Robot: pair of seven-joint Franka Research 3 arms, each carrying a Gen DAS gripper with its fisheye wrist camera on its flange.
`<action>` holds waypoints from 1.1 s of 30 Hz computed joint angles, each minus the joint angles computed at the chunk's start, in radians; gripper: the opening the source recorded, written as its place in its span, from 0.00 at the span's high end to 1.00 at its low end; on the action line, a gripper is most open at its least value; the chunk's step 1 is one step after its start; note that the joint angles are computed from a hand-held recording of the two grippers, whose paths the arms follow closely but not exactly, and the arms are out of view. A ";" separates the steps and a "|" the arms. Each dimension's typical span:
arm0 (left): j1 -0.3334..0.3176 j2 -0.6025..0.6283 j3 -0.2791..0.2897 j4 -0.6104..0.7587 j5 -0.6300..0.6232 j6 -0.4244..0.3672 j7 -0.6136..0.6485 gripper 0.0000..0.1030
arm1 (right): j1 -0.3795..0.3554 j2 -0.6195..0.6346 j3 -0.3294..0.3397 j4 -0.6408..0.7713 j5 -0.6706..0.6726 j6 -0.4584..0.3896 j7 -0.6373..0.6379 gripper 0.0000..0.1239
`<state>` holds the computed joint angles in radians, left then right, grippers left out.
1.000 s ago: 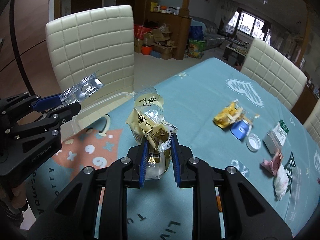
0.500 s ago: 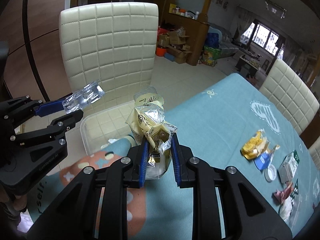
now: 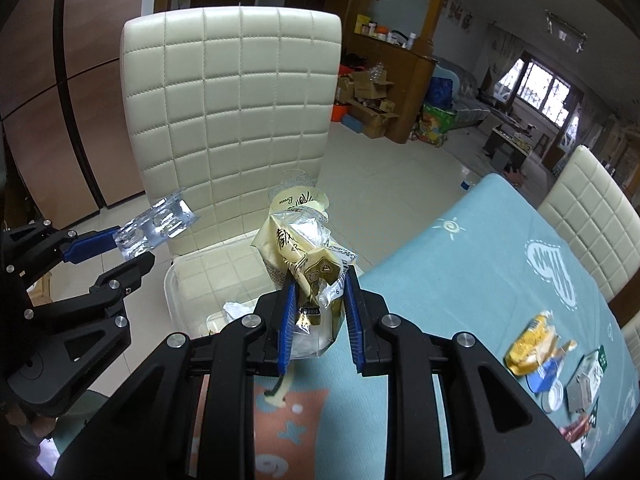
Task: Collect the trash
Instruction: 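Carry the blister and yellow wrapper over the clear bin and open both tools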
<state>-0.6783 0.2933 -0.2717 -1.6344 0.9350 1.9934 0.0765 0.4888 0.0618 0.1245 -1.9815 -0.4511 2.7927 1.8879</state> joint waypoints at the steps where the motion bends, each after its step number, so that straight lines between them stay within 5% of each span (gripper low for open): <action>1: 0.002 0.000 0.002 0.000 -0.002 -0.003 -0.001 0.66 | 0.000 0.010 0.000 0.009 0.001 -0.001 -0.004 0.80; 6: 0.010 0.011 0.007 0.011 -0.012 -0.013 0.000 0.66 | 0.008 0.038 -0.014 0.033 0.007 0.006 -0.011 0.78; 8: 0.010 0.021 0.009 0.025 -0.014 -0.016 0.008 0.66 | 0.004 0.047 -0.017 0.044 0.045 -0.003 -0.026 0.55; 9: 0.009 0.025 0.010 0.031 -0.014 -0.017 0.012 0.66 | 0.009 0.046 -0.026 0.044 0.027 -0.007 0.004 0.30; 10: 0.008 0.029 0.011 0.037 -0.014 -0.018 0.017 0.66 | 0.015 0.042 -0.043 0.037 -0.024 0.011 0.068 0.27; 12: -0.002 0.043 0.012 0.055 -0.013 -0.030 0.024 0.66 | 0.014 0.032 -0.061 0.021 -0.097 0.053 0.151 0.27; 33: -0.042 0.112 0.045 0.163 -0.025 -0.011 0.108 0.64 | -0.060 -0.055 0.000 -0.092 0.048 0.014 0.046 0.23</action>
<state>-0.7207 0.4051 -0.2267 -1.4711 0.9100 1.9826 0.1841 0.4287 0.0065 0.1241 -2.0740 -0.4031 2.8067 1.9341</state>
